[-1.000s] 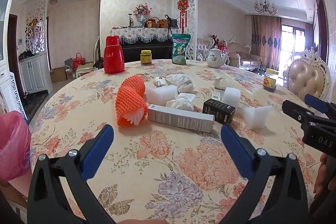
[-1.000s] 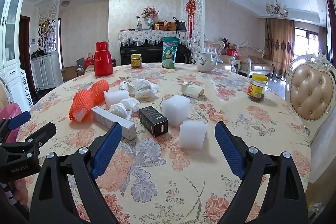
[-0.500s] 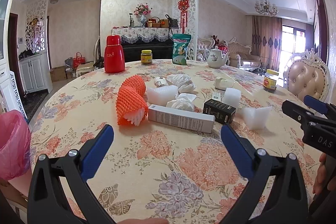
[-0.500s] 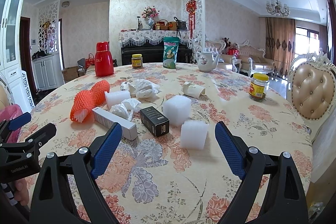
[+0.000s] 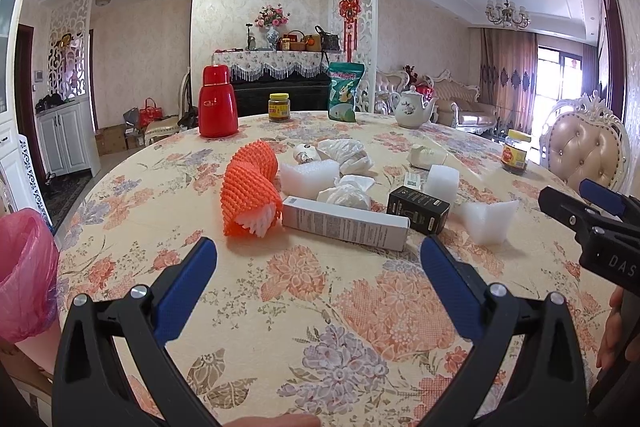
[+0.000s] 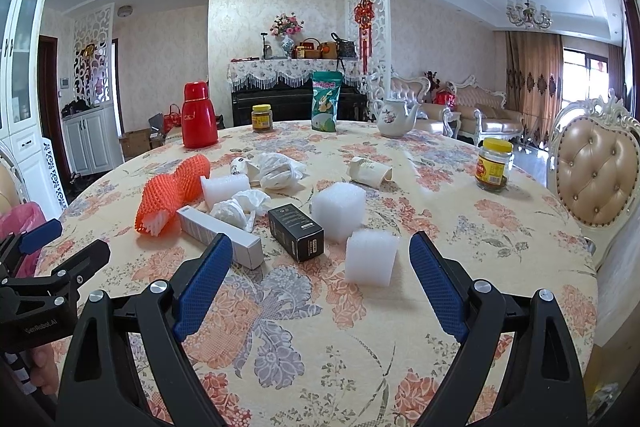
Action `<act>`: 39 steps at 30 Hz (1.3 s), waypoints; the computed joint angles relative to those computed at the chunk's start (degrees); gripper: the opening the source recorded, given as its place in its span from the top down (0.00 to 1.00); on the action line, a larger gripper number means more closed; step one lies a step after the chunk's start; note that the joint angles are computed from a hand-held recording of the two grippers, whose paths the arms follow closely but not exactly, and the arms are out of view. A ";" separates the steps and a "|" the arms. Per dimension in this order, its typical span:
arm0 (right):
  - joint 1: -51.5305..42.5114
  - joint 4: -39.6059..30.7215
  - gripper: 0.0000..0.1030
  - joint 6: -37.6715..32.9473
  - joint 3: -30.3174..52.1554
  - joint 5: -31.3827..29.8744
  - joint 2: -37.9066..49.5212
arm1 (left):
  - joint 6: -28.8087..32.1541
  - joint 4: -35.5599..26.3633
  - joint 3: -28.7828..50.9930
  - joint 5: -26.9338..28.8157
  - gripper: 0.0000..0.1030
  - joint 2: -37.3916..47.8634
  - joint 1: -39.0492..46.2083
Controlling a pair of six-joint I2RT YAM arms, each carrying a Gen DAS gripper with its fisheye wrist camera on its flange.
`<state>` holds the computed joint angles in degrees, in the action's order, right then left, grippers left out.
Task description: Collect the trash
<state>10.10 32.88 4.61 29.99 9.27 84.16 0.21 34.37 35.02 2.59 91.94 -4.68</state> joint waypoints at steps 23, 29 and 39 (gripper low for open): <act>-0.42 0.18 0.18 1.06 -1.36 -1.42 -1.09 | 0.06 0.41 -0.92 -0.61 0.04 -0.31 -0.10; -0.98 0.37 0.18 1.61 -1.10 -2.23 -0.28 | 0.15 0.29 -1.03 -0.57 0.04 -0.34 -0.06; -1.52 1.10 0.18 1.81 -0.61 -3.01 1.18 | 0.15 0.40 -0.98 -0.58 0.04 -0.24 -0.07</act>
